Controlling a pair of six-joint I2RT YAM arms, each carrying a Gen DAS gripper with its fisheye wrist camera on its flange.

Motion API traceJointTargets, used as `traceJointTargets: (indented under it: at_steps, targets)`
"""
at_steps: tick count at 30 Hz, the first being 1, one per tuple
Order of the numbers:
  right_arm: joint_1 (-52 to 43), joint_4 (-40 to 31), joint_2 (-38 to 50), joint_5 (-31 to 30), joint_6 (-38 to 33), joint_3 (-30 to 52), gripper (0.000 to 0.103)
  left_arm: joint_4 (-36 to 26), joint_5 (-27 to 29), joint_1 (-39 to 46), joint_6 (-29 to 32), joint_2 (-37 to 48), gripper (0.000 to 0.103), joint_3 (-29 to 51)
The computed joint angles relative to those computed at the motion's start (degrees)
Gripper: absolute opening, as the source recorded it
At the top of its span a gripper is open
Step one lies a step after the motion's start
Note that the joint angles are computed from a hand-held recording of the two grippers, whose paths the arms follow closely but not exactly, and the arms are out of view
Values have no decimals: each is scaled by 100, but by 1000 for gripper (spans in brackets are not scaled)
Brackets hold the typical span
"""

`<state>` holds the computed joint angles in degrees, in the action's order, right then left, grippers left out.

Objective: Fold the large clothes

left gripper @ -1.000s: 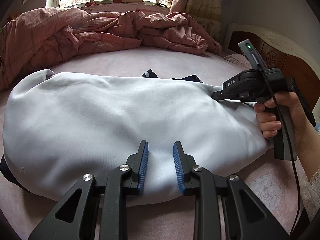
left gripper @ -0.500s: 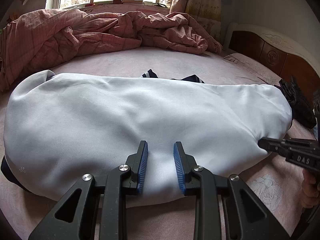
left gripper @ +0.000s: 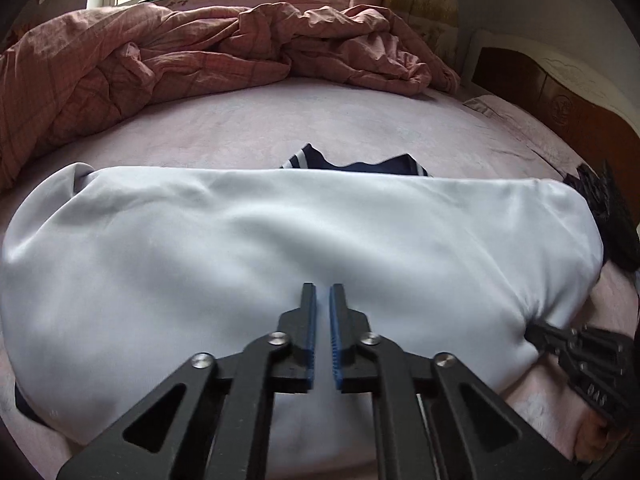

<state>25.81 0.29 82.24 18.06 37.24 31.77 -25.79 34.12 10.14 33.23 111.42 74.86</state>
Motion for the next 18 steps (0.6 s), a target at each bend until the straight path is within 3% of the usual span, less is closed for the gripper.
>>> traceJointTargets:
  at_steps: [4,8,10,14,18]
  targets:
    - [-25,18,-6,-57,-8,-1,0,-799,-232,-361,-671,1219,0,1733]
    - [-51,25,46,-71,-69,22,0,-1201,-348,-452,-959,1644,0,2399]
    - [-46,-2,58,-61,-78,33,0,-912,-273,-310,-902,1298,0,1760]
    - [-78,58,68,-111,-77,12,0,173,-117,207,198,-128,0,-449]
    - [-11,57,106,-7,-72,31,0,-56,438,930,879,-767,0,-1200]
